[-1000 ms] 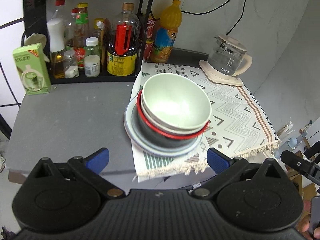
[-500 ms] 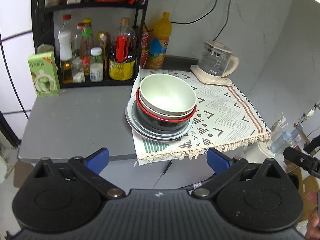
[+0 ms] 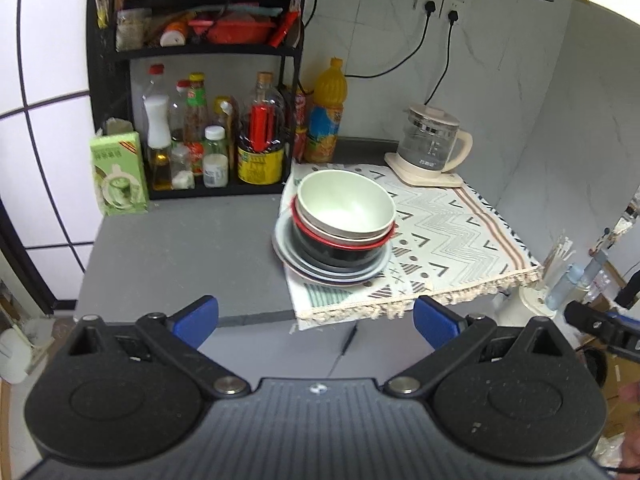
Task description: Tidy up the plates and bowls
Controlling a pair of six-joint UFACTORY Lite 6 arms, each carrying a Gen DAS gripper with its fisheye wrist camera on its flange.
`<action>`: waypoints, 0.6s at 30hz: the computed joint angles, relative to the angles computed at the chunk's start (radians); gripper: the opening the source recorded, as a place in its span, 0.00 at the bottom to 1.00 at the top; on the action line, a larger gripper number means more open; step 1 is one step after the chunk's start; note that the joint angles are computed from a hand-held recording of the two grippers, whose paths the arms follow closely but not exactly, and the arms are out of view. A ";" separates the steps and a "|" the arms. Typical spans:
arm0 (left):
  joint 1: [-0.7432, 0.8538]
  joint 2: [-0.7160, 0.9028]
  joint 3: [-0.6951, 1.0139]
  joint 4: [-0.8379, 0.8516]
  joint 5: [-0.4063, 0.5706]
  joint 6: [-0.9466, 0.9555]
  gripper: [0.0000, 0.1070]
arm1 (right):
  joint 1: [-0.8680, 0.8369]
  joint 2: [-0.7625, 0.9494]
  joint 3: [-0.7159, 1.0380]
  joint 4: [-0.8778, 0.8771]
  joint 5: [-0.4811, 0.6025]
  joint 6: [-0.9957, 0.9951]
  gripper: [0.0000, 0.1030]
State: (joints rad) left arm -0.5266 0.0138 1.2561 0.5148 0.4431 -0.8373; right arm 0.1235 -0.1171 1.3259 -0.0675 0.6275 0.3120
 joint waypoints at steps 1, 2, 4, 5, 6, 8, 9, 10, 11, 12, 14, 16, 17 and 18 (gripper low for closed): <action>0.003 -0.011 -0.016 0.006 -0.005 0.002 0.96 | 0.006 -0.012 -0.006 0.003 0.001 -0.003 1.00; 0.008 -0.023 -0.034 -0.002 -0.012 0.013 0.96 | 0.017 -0.021 -0.010 -0.007 0.005 0.006 1.00; 0.020 -0.047 -0.070 -0.025 -0.032 0.042 0.96 | 0.039 -0.039 -0.018 -0.045 0.006 0.030 1.00; 0.022 -0.053 -0.079 -0.022 -0.031 0.044 0.96 | 0.050 -0.046 -0.024 -0.065 0.003 0.045 1.00; 0.022 -0.059 -0.087 -0.014 -0.026 0.039 0.96 | 0.058 -0.052 -0.029 -0.079 0.005 0.057 1.00; 0.024 -0.074 -0.104 -0.008 -0.024 0.037 0.96 | 0.062 -0.056 -0.029 -0.075 0.015 0.065 1.00; 0.026 -0.082 -0.112 -0.012 -0.029 0.040 0.96 | 0.061 -0.060 -0.031 -0.067 0.020 0.066 1.00; 0.027 -0.087 -0.118 -0.016 -0.033 0.043 0.96 | 0.060 -0.065 -0.036 -0.058 0.022 0.064 1.00; 0.028 -0.095 -0.124 -0.021 -0.032 0.045 0.96 | 0.062 -0.071 -0.041 -0.057 0.023 0.064 1.00; 0.030 -0.097 -0.125 -0.037 -0.033 0.060 0.96 | 0.067 -0.077 -0.048 -0.062 0.023 0.063 1.00; 0.023 -0.097 -0.121 -0.016 -0.026 0.051 0.96 | 0.075 -0.081 -0.054 -0.075 0.026 0.065 1.00; 0.015 -0.106 -0.121 0.001 -0.029 0.039 0.96 | 0.089 -0.088 -0.056 -0.100 0.037 0.082 1.00; 0.014 -0.111 -0.121 -0.004 -0.032 0.043 0.96 | 0.094 -0.093 -0.058 -0.112 0.039 0.089 1.00; 0.012 -0.113 -0.119 -0.004 -0.030 0.043 0.96 | 0.095 -0.094 -0.055 -0.110 0.041 0.085 1.00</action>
